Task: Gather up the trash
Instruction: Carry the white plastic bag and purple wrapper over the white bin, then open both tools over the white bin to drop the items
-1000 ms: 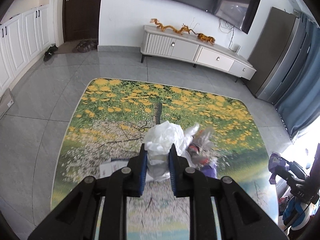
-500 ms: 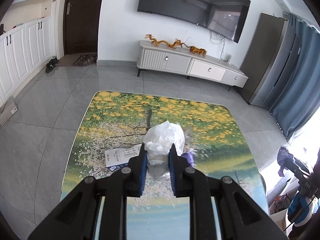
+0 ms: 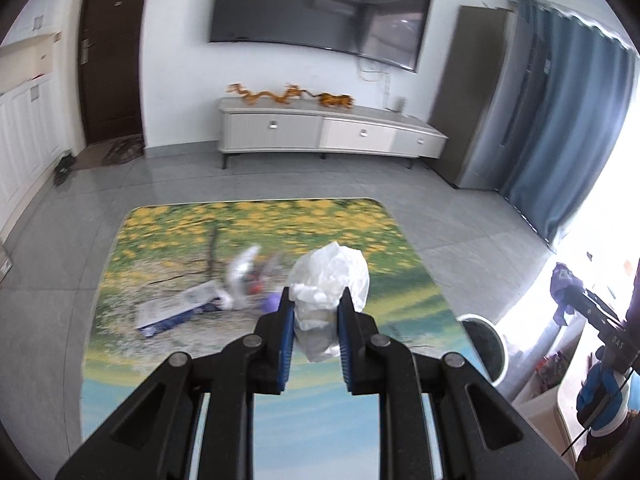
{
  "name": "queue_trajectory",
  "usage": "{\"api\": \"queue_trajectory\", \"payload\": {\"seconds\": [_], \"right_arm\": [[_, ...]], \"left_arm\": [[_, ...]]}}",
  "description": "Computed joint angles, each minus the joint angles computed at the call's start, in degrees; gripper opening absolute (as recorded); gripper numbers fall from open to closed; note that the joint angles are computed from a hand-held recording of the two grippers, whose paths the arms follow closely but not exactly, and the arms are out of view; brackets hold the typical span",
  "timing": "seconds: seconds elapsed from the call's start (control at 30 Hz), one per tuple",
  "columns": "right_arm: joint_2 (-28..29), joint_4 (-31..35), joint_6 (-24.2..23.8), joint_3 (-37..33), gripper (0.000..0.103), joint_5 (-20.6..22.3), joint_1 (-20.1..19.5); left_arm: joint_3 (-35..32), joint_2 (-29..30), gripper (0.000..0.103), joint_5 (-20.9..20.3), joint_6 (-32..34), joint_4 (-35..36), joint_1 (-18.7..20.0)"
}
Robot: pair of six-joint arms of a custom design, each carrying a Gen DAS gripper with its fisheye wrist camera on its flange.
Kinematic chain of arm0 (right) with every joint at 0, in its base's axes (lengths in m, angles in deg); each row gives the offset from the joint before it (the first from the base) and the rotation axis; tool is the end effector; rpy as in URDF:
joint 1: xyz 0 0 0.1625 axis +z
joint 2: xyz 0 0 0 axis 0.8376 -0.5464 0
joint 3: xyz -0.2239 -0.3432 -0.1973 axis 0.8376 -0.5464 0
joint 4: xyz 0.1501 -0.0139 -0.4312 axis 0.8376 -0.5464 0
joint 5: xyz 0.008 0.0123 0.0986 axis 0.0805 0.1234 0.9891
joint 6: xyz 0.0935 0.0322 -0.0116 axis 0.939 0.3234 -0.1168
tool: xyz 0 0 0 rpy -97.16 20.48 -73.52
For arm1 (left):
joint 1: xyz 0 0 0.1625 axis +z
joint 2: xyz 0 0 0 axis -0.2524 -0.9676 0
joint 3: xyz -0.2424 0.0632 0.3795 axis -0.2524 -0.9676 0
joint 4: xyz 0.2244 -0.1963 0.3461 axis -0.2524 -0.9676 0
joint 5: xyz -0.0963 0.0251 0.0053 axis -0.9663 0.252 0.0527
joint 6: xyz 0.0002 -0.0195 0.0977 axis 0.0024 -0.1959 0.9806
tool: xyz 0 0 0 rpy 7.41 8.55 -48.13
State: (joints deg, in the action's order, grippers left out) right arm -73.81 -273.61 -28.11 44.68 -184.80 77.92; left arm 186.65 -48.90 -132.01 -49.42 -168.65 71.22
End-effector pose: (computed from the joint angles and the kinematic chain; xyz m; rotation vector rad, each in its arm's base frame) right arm 0.4526 -0.3618 0.1005 0.6499 -2.3832 1.2002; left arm -0.0784 -0.4704 0.5136 0.6167 2.4274 -0.9318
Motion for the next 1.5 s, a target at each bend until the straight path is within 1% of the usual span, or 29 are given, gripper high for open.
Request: {"api": "queue_trajectory", "payload": {"seconds": [0.1,0.27,0.4,0.53,0.63,0.77,1.0,1.17,1.3,1.4,1.47,1.5], "right_arm": [[-2.5,-2.2,0.6,3.1,0.053,-1.7,-0.2],[-7.0,-5.5,2.3,8.4,0.053,-4.3,-1.8],[-10.3,-6.5,4.3,12.3,0.053,-5.8,-4.2],[-12.9,-6.6,6.2,15.2,0.053,-6.0,-7.1],[-14.4,-5.9,7.8,16.7,0.053,-5.6,-9.8],[-15.8,-5.4,10.0,18.6,0.053,-4.6,-13.6],[-16.5,-4.7,13.1,20.7,0.054,-2.3,-19.9],[-16.8,-3.9,14.3,21.1,0.055,-1.6,-23.5],[-16.9,-4.0,14.7,21.0,0.058,-2.1,-25.2],[-16.9,-4.0,15.2,20.9,0.06,-3.4,-25.4],[-16.9,-4.2,15.3,20.7,0.061,-4.0,-25.4],[-16.9,-4.3,15.3,20.6,0.061,-4.1,-25.4]], "left_arm": [[1.6,1.6,0.018,-0.9,-0.9,0.2,-2.8],[3.5,5.4,0.018,-2.8,-1.8,0.1,-6.5],[4.8,9.8,0.018,-4.9,-2.0,-0.8,-9.0],[5.2,15.1,0.018,-7.3,-2.2,-2.1,-10.1],[5.1,19.0,0.018,-8.6,-2.2,-2.9,-10.3],[4.3,25.9,0.018,-10.3,-2.1,-4.3,-10.3],[2.2,35.8,0.019,-12.8,-1.6,-5.4,-9.9],[1.3,40.6,0.021,-14.0,-1.7,-6.5,-9.9],[0.1,43.7,0.021,-15.2,-2.3,-6.9,-9.0],[-0.7,45.2,0.024,-15.8,-3.4,-6.8,-8.6],[-1.4,45.8,0.032,-17.0,-4.1,-6.3,-8.0],[-1.5,46.0,0.039,-17.2,-4.3,-6.4,-8.0]]}}
